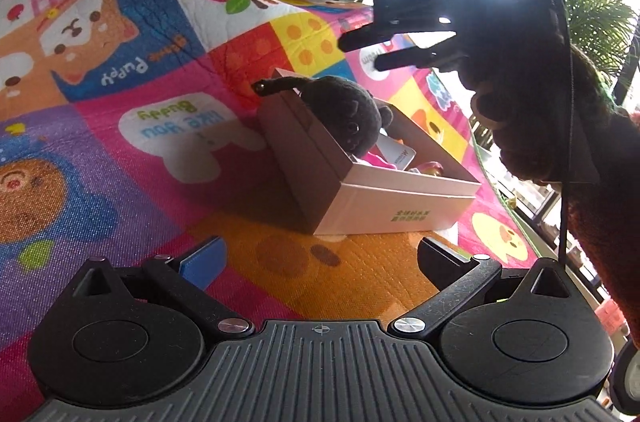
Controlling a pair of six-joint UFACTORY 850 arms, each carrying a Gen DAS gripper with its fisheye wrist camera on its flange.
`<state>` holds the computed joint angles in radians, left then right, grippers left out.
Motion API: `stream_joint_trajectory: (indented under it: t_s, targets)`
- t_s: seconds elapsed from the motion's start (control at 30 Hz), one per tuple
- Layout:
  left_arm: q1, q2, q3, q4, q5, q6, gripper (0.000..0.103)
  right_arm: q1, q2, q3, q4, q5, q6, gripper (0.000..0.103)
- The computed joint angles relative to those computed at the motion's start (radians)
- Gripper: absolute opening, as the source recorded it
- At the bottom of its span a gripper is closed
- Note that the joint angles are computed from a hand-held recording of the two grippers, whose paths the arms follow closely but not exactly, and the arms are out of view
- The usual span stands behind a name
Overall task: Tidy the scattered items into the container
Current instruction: 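Carry the orange ball over the pink box and release it with the right gripper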
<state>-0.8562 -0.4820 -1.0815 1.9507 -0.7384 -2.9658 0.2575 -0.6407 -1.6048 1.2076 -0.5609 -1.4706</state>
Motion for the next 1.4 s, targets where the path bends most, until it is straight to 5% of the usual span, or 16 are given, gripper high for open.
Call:
stream_joint_trajectory:
  t_s: [0.07, 0.23, 0.37, 0.53, 0.67, 0.87, 1.03, 1.13, 1.27, 1.33, 1.4]
  targets:
    - [-0.001, 0.001, 0.002, 0.004, -0.003, -0.005, 0.103, 0.021, -0.046, -0.074, -0.148, -0.053, 0.127, 0.044]
    - [-0.001, 0.008, 0.012, 0.002, -0.014, -0.027, 0.103, 0.063, -0.087, -0.135, -0.470, 0.055, 0.367, 0.041]
    - [0.009, 0.015, 0.021, 0.032, 0.006, -0.072, 0.103, 0.039, -0.142, -0.220, -0.586, 0.005, 0.542, 0.047]
    - [0.013, 0.012, 0.012, -0.027, 0.030, -0.037, 0.103, 0.083, -0.213, -0.288, -0.909, 0.051, 0.850, 0.048]
    - [0.018, 0.018, 0.024, -0.020, 0.033, -0.079, 0.103, 0.057, -0.174, -0.236, -0.642, 0.066, 0.620, 0.048]
    - [0.013, 0.017, 0.030, 0.051, 0.015, -0.099, 0.103, -0.031, 0.013, 0.019, -0.072, 0.144, -0.008, 0.070]
    - [-0.009, 0.002, -0.005, -0.037, -0.031, 0.054, 0.103, -0.129, 0.118, 0.218, 0.424, 0.109, -0.528, 0.092]
    - [-0.016, -0.010, -0.047, -0.112, -0.034, 0.212, 0.103, -0.180, 0.130, 0.267, 0.527, 0.055, -0.616, 0.097]
    - [-0.021, -0.049, -0.141, -0.257, -0.049, 0.486, 0.103, -0.224, 0.110, 0.265, 0.504, -0.001, -0.534, 0.094]
    - [-0.015, -0.072, -0.192, -0.316, -0.060, 0.593, 0.103, -0.228, 0.101, 0.262, 0.481, -0.026, -0.533, 0.068]
    - [-0.003, -0.093, -0.239, -0.345, -0.070, 0.697, 0.103, -0.225, 0.102, 0.269, 0.463, -0.046, -0.558, 0.059]
